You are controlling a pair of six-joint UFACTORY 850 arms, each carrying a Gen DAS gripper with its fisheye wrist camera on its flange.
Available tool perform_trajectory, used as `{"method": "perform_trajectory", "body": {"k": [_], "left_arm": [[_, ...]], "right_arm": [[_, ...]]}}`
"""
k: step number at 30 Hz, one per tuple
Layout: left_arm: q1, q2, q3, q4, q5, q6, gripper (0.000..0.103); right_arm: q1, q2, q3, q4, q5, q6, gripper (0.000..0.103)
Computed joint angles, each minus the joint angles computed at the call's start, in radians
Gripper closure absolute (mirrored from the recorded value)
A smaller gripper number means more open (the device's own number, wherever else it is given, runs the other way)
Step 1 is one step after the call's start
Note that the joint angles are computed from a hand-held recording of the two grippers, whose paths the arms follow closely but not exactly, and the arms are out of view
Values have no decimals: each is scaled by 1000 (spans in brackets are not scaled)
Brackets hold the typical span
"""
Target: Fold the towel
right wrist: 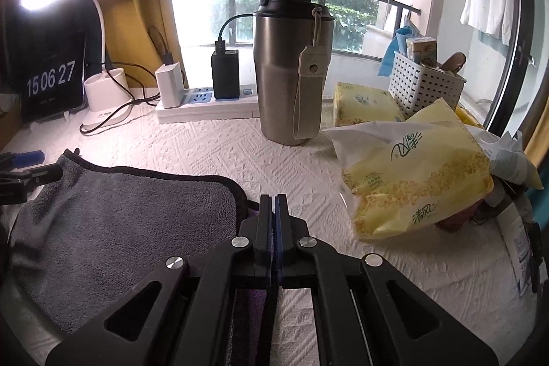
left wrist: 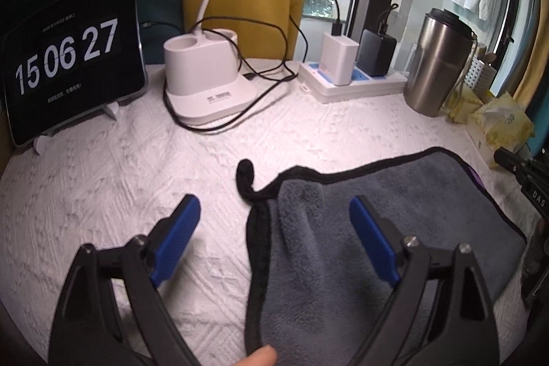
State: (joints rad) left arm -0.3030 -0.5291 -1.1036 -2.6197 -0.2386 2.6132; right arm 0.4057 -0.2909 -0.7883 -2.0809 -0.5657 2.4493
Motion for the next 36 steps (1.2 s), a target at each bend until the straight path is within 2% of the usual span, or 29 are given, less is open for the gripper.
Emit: {"method": "perform_trajectory", "body": {"k": [8, 17, 22, 30, 36], "left_arm": [[-13, 48, 49, 18, -30, 6, 12], [-14, 134, 141, 61, -86, -27, 12], [-17, 191, 200, 27, -119, 5, 12], [-27, 263, 287, -2, -167, 32, 12], [-39, 319, 360, -32, -231, 86, 12]], "right_arm": [[4, 26, 15, -4, 15, 29, 101], [41, 75, 50, 17, 12, 33, 98], [70, 109, 76, 25, 3, 45, 83], [122, 152, 114, 53, -13, 46, 75], [164, 189, 143, 89, -37, 29, 73]]}}
